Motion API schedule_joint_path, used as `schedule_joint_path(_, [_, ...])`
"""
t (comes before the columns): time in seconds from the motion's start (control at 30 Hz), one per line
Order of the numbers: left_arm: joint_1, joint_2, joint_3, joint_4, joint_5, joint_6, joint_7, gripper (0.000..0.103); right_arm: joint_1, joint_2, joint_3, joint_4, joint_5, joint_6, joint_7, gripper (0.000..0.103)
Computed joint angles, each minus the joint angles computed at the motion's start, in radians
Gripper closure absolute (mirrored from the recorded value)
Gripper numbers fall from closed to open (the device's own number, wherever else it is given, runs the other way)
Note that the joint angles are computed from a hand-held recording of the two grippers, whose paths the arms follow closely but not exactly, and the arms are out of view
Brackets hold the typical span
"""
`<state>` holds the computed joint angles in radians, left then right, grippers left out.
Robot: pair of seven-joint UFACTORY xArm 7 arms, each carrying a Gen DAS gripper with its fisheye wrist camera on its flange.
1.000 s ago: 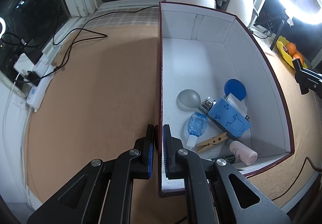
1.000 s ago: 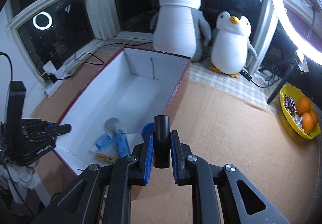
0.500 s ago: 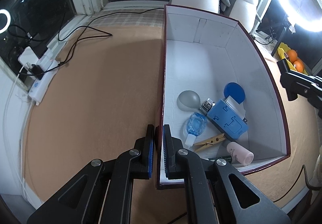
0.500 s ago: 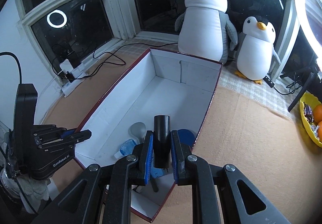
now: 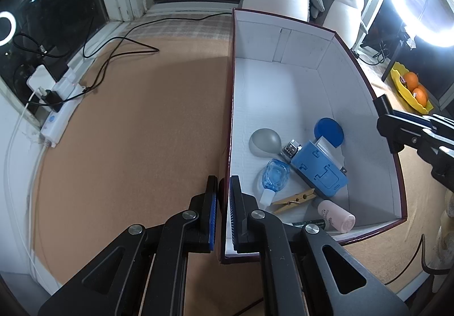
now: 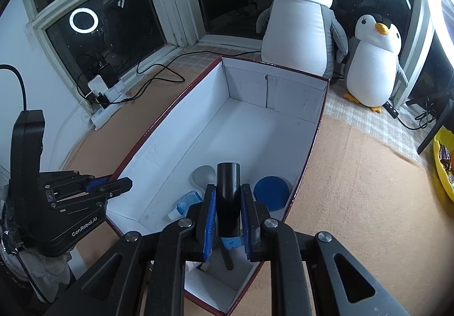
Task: Organize rigid objects
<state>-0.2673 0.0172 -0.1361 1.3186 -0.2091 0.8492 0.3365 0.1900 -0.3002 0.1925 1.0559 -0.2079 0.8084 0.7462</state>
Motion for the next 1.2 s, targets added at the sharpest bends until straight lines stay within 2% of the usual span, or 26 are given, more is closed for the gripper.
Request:
schedule_joint_path(0.37, [0.000,-0.008,0.001,-0.005,-0.003,-0.002,0.004,0.097,0.004,0.002,-0.001,0.000,0.006,0.000,0.007,0.087])
schedule_joint_path(0.53, [-0.001,-0.011,0.001,-0.007,-0.003,-0.003,0.004,0.097,0.002,-0.004,0.002,-0.001,-0.002,-0.001,0.014,0.077])
schedule_joint_path(0.7, [-0.001,-0.012,0.001,-0.007,-0.004,-0.004,0.004,0.097,0.001,-0.008,0.006,0.001,-0.009,0.004,0.020,0.074])
schedule_joint_path(0.83, [-0.002,-0.015,0.001,-0.003,-0.002,-0.003,0.005,0.097,-0.002,-0.020,0.013,-0.002,-0.025,0.007,0.035,0.060])
schedule_joint_path(0.97, [-0.002,-0.018,0.001,0.000,-0.005,-0.004,0.008,0.097,-0.006,-0.039,0.018,-0.008,-0.033,0.008,0.050,0.056])
schedule_joint_path(1.03, [-0.002,-0.021,0.001,0.000,-0.008,-0.007,0.011,0.097,-0.010,-0.051,0.023,-0.012,-0.042,0.012,0.061,0.049])
schedule_joint_path(1.2, [-0.002,-0.030,0.003,-0.002,-0.021,-0.014,0.020,0.097,-0.020,-0.092,0.030,-0.032,-0.051,0.020,0.088,0.047])
